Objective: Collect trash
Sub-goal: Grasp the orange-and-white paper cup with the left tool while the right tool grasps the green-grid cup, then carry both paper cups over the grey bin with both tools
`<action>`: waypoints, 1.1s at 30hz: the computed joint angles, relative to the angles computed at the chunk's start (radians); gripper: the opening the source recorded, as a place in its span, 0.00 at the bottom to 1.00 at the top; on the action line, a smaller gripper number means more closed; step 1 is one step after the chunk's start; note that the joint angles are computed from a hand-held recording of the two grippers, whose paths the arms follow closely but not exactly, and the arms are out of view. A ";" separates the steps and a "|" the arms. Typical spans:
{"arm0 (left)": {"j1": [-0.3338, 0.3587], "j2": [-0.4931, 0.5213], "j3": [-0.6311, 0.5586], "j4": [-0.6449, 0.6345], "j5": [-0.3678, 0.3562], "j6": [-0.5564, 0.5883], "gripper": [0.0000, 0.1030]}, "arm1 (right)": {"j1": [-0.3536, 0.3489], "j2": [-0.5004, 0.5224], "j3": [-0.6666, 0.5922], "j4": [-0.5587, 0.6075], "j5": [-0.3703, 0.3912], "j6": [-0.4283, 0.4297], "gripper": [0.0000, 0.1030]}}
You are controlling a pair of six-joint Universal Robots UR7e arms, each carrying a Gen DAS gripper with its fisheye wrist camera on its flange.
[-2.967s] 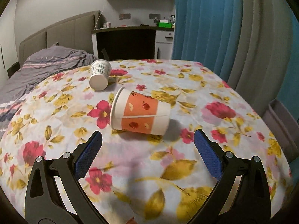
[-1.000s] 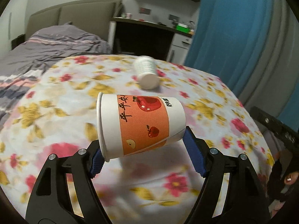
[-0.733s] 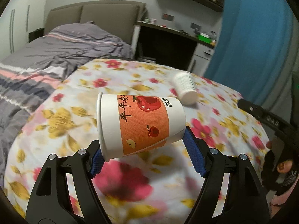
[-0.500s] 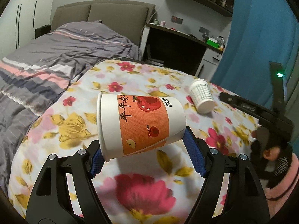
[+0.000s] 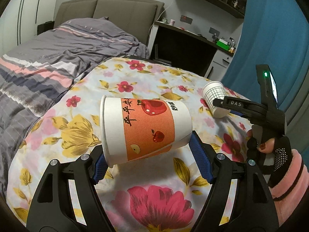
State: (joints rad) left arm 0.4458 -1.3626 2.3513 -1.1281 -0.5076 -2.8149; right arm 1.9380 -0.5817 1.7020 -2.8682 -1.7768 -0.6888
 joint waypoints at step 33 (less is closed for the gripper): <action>-0.014 0.377 -0.299 -0.362 0.194 0.513 0.72 | -0.269 -0.671 0.322 0.136 0.210 -0.382 0.51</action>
State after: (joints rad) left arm 0.4315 -0.9859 2.0522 -1.4896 -0.3140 -2.3022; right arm 1.6689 -1.2527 2.0238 -2.7321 -1.5664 -1.0705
